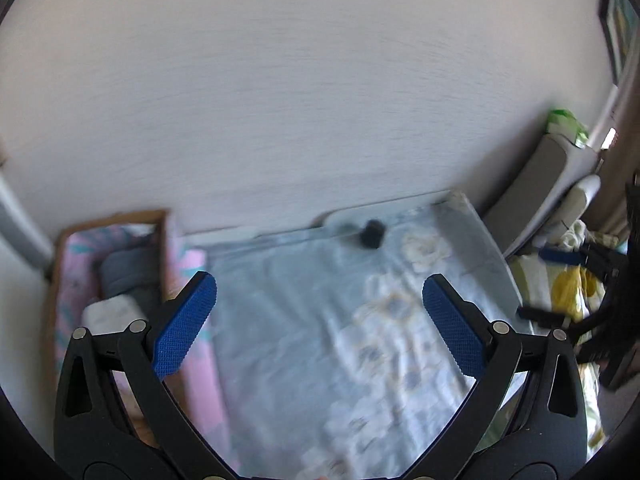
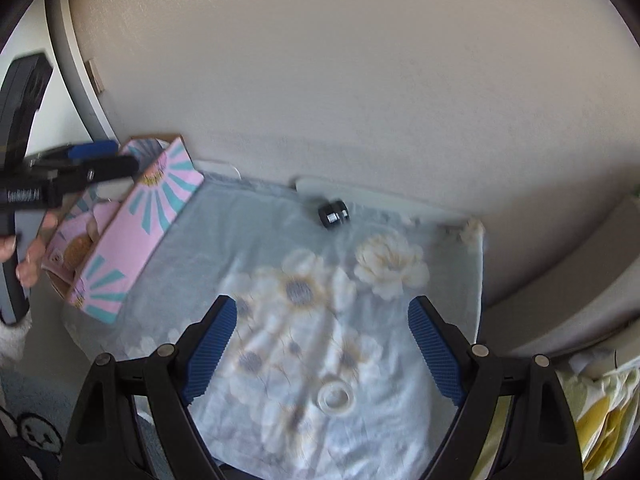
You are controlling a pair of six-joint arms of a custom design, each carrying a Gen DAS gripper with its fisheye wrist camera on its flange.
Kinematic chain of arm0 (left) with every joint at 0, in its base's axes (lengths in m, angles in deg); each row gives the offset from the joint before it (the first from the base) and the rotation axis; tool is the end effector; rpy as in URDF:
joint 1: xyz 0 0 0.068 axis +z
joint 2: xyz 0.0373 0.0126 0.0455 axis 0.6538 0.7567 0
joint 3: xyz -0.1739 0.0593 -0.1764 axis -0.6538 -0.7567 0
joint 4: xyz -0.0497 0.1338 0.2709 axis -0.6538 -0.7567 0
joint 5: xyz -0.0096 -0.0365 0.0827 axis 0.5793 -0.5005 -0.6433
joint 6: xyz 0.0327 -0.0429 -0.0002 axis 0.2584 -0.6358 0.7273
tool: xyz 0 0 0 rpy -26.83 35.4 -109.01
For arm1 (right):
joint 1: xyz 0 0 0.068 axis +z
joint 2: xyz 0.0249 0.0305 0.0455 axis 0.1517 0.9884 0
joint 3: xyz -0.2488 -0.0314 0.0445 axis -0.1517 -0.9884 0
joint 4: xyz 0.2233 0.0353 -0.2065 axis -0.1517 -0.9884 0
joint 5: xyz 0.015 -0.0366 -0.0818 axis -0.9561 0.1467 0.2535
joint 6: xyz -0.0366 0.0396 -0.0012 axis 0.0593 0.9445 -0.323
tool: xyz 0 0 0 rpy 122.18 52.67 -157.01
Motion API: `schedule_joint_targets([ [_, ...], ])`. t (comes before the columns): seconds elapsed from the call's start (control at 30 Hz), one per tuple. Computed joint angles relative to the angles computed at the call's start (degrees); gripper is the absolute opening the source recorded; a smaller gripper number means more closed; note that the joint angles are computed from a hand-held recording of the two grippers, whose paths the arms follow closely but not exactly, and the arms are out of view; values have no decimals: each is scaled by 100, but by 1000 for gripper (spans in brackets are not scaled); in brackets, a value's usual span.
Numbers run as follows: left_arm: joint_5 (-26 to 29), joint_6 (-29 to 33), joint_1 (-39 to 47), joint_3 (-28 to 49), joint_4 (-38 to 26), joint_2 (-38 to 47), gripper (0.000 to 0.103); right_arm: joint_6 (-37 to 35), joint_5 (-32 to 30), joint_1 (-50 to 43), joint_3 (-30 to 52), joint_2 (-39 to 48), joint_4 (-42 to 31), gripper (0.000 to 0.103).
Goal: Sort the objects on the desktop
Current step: 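Move both open tools back over the black cap and tape roll, then grasp the black cap with the left tool while the right tool grasps the clear tape roll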
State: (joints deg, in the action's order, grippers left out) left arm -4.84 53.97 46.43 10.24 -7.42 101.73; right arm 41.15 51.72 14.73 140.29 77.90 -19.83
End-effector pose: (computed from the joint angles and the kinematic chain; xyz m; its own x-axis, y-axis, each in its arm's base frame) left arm 0.2270 0.0140 0.3522 -0.7492 -0.0535 -0.6602 0.0713 0.9844 -0.1607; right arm 0.3429 0.0476 0.3586 -0.6191 -0.5632 -0.5473 -0.6719 0.7406 -0.0022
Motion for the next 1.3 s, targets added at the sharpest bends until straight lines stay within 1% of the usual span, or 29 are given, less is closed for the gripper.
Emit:
schedule_joint_targets([
  [0.03, -166, -187, -292, -128, 283, 3, 103, -46, 40, -112, -217, -82, 35, 85],
  [0.1, -307, -355, -617, -244, 528, 112, 103, -101, 77, -305, -548, -162, 106, 85],
  [0.2, -561, -609, -1160, -313, 976, 578, 103, -260, 29, -539, -1226, -437, 286, 85],
  [0.33, -905, -638, -1668, -483, 1959, 1424, 103, -474, 31, -695, -2029, -620, 799, 85],
  [0.47, -1069, -636, -1893, -449, 2645, 2313, 100, -528, -117, -834, -2730, -720, 1376, 85],
  [0.5, -1104, -604, -1927, -434, 2812, 2524, 99, -548, -130, -881, -2885, -747, 1511, 83],
  [0.57, -1162, -507, -1978, -372, 3070, 2917, 99, -576, -119, -896, -3091, -731, 1730, 74],
  [0.6, -1190, -463, -1992, -322, 3167, 3105, 98, -608, -104, -889, -3199, -733, 1866, 73],
  [0.67, -1178, -408, -1998, -265, 3329, 3362, 97, -711, -56, -852, -3415, -776, 2116, 64],
  [0.73, -1136, -369, -2012, -228, 3507, 3584, 95, -771, -73, -831, -3505, -733, 2287, 61],
  [0.8, -1099, -324, -2011, -186, 3601, 3743, 86, -825, -177, -847, -3591, -793, 2404, 55],
  [0.83, -1095, -289, -2029, -162, 3620, 3817, 84, -851, -204, -837, -3638, -838, 2470, 50],
  [0.87, -1078, -248, -2044, -127, 3615, 3897, 79, -888, -236, -821, -3670, -870, 2511, 44],
  [0.9, -1081, -216, -2057, -113, 3611, 3945, 74, -929, -262, -806, -3711, -916, 2536, 41],
  [0.93, -1080, -169, -2069, -91, 3612, 4015, 71, -960, -274, -797, -3740, -951, 2556, 40],
  [0.97, -1059, -144, -2067, -74, 3606, 4058, 65, -974, -267, -785, -3779, -991, 2602, 40],
  [1.03, -1127, -70, -2069, -144, 3724, 4039, 56, -977, -329, -809, -3782, -989, 2619, 40],
  [1.1, -1103, -47, -2019, -129, 3706, 4032, 37, -948, -377, -831, -3794, -1006, 2615, 40],
  [1.17, -932, -61, -1913, -78, 3610, 4030, 37, -957, -405, -839, -3840, -1042, 2649, 40],
  [1.3, -991, 65, -1890, -91, 3529, 3979, 36, -864, -444, -842, -3788, -971, 2641, 40],
])
